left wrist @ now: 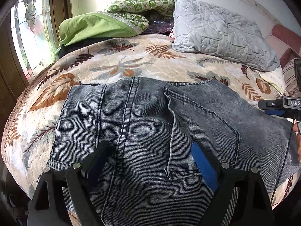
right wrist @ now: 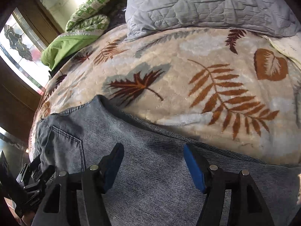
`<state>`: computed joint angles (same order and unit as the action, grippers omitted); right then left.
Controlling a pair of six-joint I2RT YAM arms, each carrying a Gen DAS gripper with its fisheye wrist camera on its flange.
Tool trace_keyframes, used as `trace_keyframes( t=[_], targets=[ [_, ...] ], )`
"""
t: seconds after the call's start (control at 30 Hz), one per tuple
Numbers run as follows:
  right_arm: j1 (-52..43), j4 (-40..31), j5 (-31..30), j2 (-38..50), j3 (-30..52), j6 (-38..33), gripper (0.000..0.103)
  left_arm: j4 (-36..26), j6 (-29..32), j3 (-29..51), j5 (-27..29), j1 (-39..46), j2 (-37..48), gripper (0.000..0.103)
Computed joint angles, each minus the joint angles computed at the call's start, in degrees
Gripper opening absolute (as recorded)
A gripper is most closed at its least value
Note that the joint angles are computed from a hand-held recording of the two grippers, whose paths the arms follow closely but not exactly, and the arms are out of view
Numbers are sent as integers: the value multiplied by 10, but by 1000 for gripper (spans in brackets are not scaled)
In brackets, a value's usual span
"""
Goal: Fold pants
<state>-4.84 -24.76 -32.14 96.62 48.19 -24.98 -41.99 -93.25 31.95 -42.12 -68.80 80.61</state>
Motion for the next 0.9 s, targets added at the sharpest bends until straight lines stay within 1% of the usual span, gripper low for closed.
trace_keyframes(
  t=[0.07,0.13,0.2,0.23,0.3,0.33,0.37,0.4,0.43,0.47,0.53,0.57,0.6,0.63,0.67,0.7,0.77,0.8,0.83,0.9],
  targets=[
    [-50,-58,-53,-35,-1,-53,69,-29,-16,14,-18,-24,-10,89],
    [-110,-120,-74,-67,-8,-123,69,-56,-30,34,-39,-55,-12,89],
    [-178,-174,-91,-52,3,-194,70,-65,-28,53,-49,-80,-5,89],
    [-203,-185,-86,-28,17,-210,70,-57,-20,59,-47,-87,0,89],
    [-237,-163,-66,43,61,-195,70,-15,18,60,-25,-82,11,89],
    [-245,-143,-53,88,90,-169,70,12,44,59,-5,-70,22,89],
    [-250,-141,-32,145,137,-139,70,33,68,60,21,-53,39,89],
    [-262,-180,-51,207,200,-126,68,41,81,66,44,-38,62,89],
    [-279,-229,-90,245,250,-118,67,43,86,71,54,-31,81,89],
    [-289,-259,-106,255,273,-109,67,32,80,79,49,-34,96,89],
    [-300,-253,-117,209,251,-119,68,17,67,89,42,-41,96,89],
    [-308,-266,-133,189,241,-144,68,11,58,91,37,-45,91,89],
    [-315,-295,-149,184,241,-177,70,2,49,95,33,-49,87,89],
    [-317,-321,-158,184,240,-205,72,-9,38,99,28,-54,83,89],
    [-315,-327,-157,189,238,-217,73,-19,26,103,22,-61,80,89],
    [-304,-307,-144,194,231,-208,73,-28,13,107,15,-69,77,89],
    [-268,-206,-80,208,206,-131,73,-32,-5,110,5,-85,66,89],
    [-266,-197,-86,228,213,-114,74,-27,-3,110,5,-89,60,89],
    [-268,-193,-97,224,214,-96,75,-21,-2,109,2,-94,57,89],
    [-268,-218,-104,201,217,-101,75,-11,-2,109,-1,-97,65,89]
  ],
)
